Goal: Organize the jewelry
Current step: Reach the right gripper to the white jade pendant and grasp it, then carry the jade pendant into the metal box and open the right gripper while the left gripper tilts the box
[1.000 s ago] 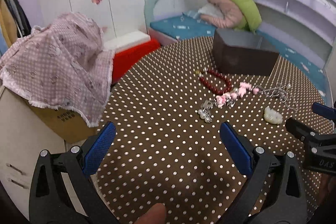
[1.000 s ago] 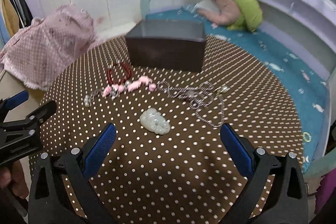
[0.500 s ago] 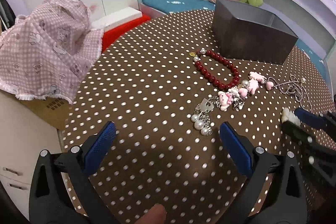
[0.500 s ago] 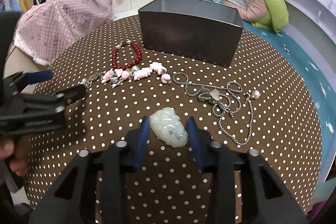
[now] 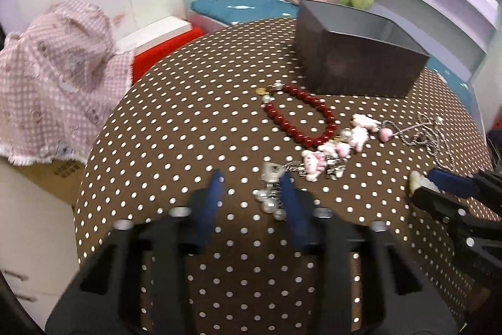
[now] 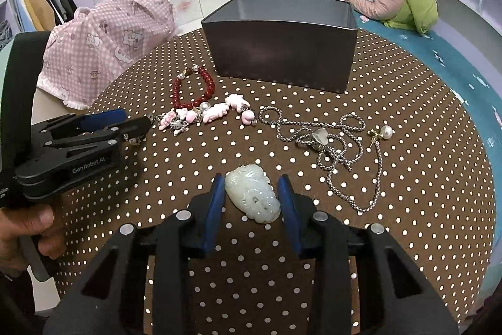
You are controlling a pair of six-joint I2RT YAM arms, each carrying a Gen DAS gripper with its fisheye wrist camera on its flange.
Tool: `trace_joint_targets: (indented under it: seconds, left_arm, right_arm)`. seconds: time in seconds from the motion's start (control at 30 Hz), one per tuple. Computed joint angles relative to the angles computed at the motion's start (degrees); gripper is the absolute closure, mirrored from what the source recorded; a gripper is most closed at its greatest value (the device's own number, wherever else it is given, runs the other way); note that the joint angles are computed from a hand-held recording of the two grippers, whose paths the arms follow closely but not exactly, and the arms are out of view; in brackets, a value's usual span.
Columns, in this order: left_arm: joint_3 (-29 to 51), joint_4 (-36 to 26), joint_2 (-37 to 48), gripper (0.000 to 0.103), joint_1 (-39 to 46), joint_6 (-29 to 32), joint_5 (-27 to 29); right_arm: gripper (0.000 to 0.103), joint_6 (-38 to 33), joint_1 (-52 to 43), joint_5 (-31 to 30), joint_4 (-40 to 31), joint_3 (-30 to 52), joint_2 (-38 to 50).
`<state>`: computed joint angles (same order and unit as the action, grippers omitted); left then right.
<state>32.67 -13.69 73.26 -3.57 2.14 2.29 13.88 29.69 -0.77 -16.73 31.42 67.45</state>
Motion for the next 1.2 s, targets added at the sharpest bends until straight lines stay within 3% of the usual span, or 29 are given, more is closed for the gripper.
trace_joint_targets:
  seconds: [0.03,0.1,0.23,0.3,0.33,0.5,0.6,0.67,0.73,0.77,0.8,0.9,0.97,1.0,1.03,1.07,1.13,1.2]
  left_arm:
    - [0.54,-0.50,0.25,0.092,0.16,0.03,1.14]
    - [1.62,-1.86,0.81,0.094,2.15,0.85,5.77]
    - [0.74,-3.02,-2.30,0.096,2.38,1.17,8.22]
    - [0.72,-4.21,-4.28,0.096,2.66,1.25,8.70]
    - [0.88,-4.77,-4.95,0.096,3.13,1.52,9.08]
    - [1.46,-7.28,-8.62,0.096,4.76,2.86,9.86]
    - [1.78,-7.93,-7.53,0.096,4.58,3.09,9.34]
    - [1.26,-7.89,-6.72,0.095,5.15,3.23,9.45]
    - [0.79,-6.90,-5.49,0.074,4.02,2.60,7.98]
    - [0.14,-5.80,-5.33,0.058,3.39,2.29,7.29]
    - [-0.36,-4.65,-4.74,0.055,2.85,2.15,6.63]
    - [-0.89,-1.62,-2.52,0.054,1.76,1.91,5.12]
    - [-0.91,-0.39,-1.70,0.054,0.61,1.79,3.52]
    - [-1.04,0.02,-1.57,0.058,0.28,1.86,3.50]
    - [-1.11,0.33,-1.49,0.068,0.25,2.09,4.16]
    - [-1.39,0.63,-1.64,0.091,0.61,2.56,5.38]
    - [-1.37,0.23,-1.55,0.100,2.24,2.99,8.82]
    - [-1.45,-0.30,-1.93,0.101,3.37,3.18,10.65]
  right_arm:
    - [0.070,0.00,-0.10,-0.25,0.03,0.03,0.05]
    - [0.070,0.12,-0.29,-0.98,-0.21,0.20,-0.02]
    - [0.070,-0.52,-0.77,-1.24,-1.66,0.79,-1.15]
    - [0.080,-0.77,-1.20,-1.64,-2.55,1.26,-1.74]
    - [0.092,-0.82,-1.64,-2.25,-2.90,1.58,-2.14]
    - [0.095,-2.30,-2.58,-1.98,-4.14,2.68,-1.40]
    - [0.086,-1.18,-3.33,-3.77,-4.10,2.20,-1.34]
    - [0.050,-0.44,-2.60,-2.49,-4.42,2.09,-1.88]
    - [0.047,-0.87,-1.21,-0.61,-4.41,2.28,-1.35]
    - [0.047,-1.04,-0.78,-0.21,-4.18,2.42,-0.60]
    - [0.047,-1.25,-0.19,0.48,-3.66,2.67,0.76]
    - [0.061,-2.22,2.79,5.22,-2.09,3.37,4.13]
    - [0.076,-2.32,4.64,7.78,-2.53,3.80,4.54]
    - [0.076,-2.50,4.81,7.70,-2.73,3.81,4.49]
    - [0.076,-3.07,4.49,7.27,-2.73,3.41,4.09]
    - [0.076,-3.30,4.48,7.16,-2.88,3.21,3.76]
    - [0.076,-3.11,4.53,7.04,-3.00,2.53,2.73]
    - [0.076,-2.75,4.27,6.37,-3.16,2.01,1.88]
